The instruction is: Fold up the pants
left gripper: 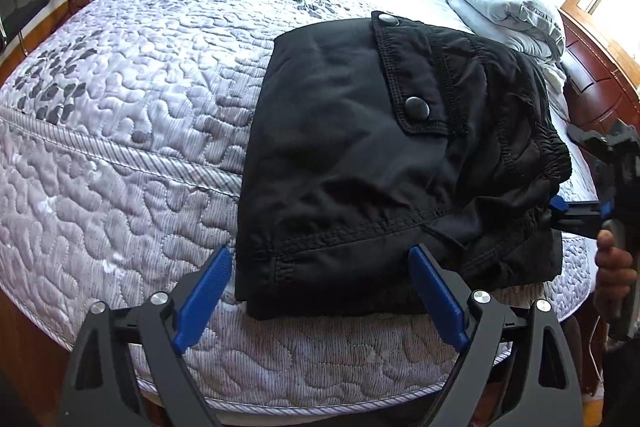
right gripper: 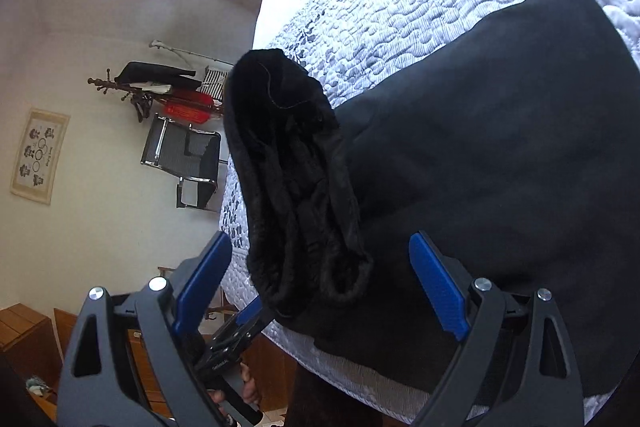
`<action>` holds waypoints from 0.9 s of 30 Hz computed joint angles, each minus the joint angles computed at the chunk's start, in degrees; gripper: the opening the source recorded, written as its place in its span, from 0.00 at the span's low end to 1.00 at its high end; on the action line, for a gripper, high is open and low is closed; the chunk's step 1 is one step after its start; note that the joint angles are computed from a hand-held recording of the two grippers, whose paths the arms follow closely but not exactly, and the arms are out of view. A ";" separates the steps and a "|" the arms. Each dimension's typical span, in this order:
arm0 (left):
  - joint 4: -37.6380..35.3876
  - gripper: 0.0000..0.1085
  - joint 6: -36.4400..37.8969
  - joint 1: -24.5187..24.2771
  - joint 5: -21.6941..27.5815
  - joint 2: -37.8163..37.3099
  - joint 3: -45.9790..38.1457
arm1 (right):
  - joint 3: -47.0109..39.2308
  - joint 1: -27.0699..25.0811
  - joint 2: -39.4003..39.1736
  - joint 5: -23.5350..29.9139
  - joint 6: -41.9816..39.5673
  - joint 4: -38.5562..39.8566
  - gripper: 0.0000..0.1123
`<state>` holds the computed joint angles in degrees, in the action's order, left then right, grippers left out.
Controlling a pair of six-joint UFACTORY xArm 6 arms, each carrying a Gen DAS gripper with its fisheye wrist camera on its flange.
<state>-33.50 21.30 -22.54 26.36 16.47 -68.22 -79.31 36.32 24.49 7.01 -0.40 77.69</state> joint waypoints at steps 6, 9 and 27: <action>1.08 0.84 -0.31 0.29 0.52 -0.47 0.19 | -3.81 -0.88 3.00 2.67 5.07 -6.61 0.80; 1.52 0.84 -0.45 0.62 1.13 -0.62 0.16 | -6.75 -1.49 5.16 4.40 10.23 -13.13 0.80; 1.91 0.86 -2.17 2.74 2.87 -1.54 0.98 | -12.87 -1.79 9.87 6.26 15.22 -19.03 0.30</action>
